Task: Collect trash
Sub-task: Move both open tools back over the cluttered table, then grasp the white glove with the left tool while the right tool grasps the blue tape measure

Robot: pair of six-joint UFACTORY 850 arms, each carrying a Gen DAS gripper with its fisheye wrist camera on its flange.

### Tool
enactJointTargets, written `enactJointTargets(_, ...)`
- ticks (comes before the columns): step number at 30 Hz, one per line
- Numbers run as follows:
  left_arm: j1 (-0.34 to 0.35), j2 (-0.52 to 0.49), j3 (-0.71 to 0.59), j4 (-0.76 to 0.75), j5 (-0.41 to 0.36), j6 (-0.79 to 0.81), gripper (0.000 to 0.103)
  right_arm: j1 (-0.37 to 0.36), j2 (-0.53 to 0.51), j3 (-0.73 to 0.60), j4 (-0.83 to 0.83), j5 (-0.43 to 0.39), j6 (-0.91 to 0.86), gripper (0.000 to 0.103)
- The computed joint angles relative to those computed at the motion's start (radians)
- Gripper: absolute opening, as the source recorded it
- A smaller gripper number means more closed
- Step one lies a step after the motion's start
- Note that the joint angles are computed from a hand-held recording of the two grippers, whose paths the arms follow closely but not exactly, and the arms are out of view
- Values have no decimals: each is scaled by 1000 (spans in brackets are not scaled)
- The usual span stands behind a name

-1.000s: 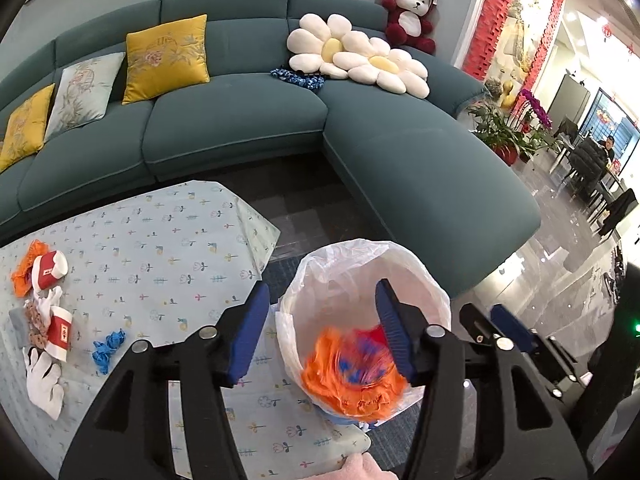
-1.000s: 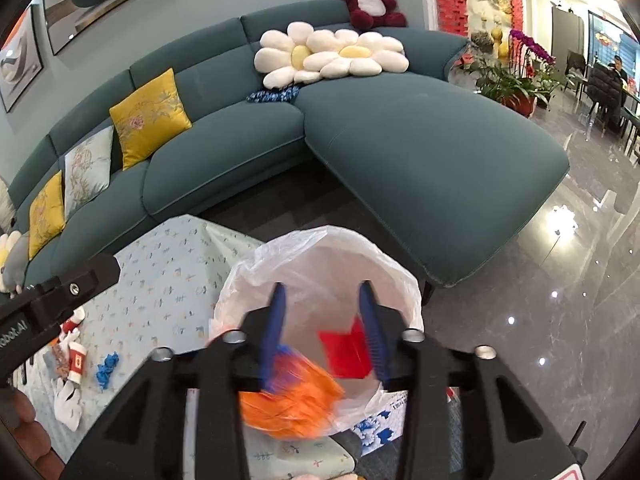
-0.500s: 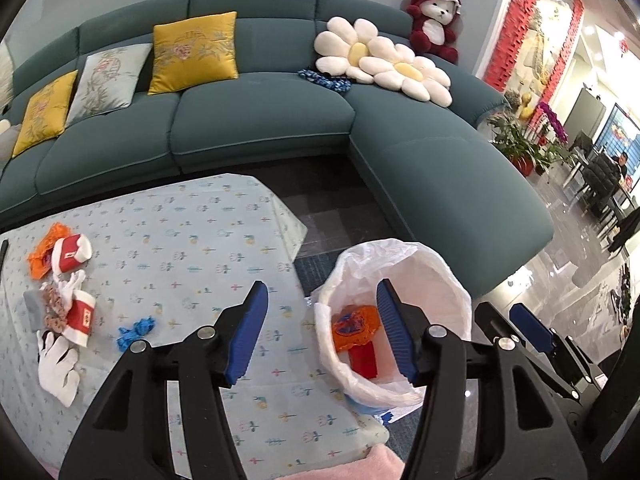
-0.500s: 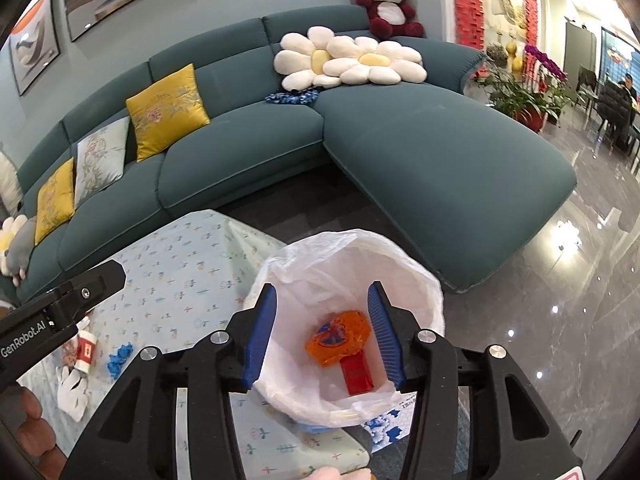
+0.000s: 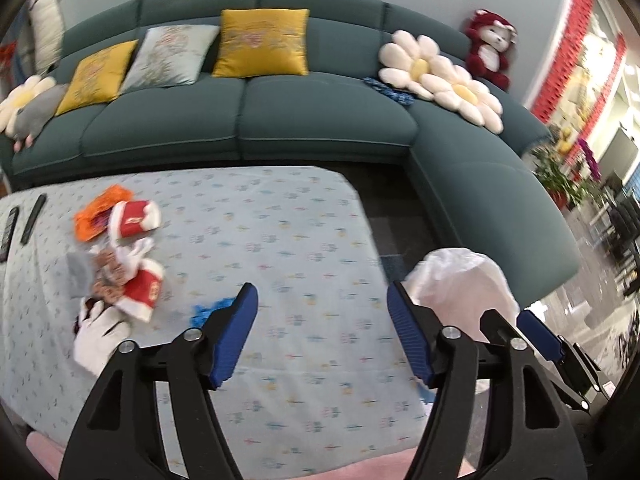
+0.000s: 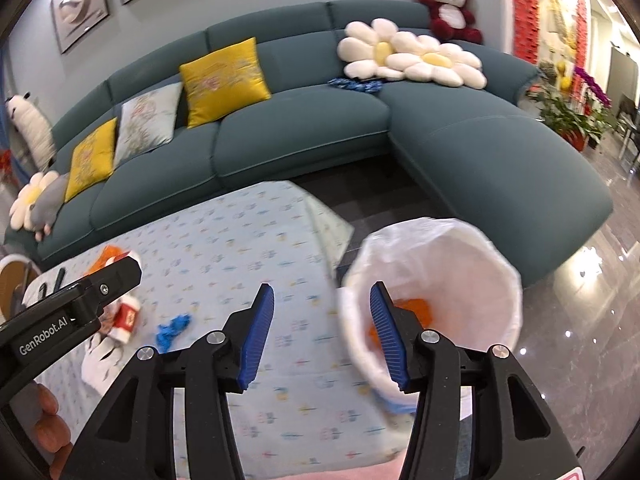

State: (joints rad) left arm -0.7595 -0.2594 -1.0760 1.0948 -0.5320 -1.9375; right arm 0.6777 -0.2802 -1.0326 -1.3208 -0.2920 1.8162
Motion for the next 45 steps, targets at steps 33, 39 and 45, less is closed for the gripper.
enactJointTargets(33, 353, 178, 553, -26, 233, -114, 67, 221, -556, -577, 857, -113, -833, 56)
enactJointTargets(39, 371, 136, 545, -21, 271, -107, 56, 218, -626, -648, 950, -140, -924, 54)
enactJointTargets(45, 378, 109, 534, -15, 307, -91, 25, 212, -666, -683, 1065, -152, -1040, 19)
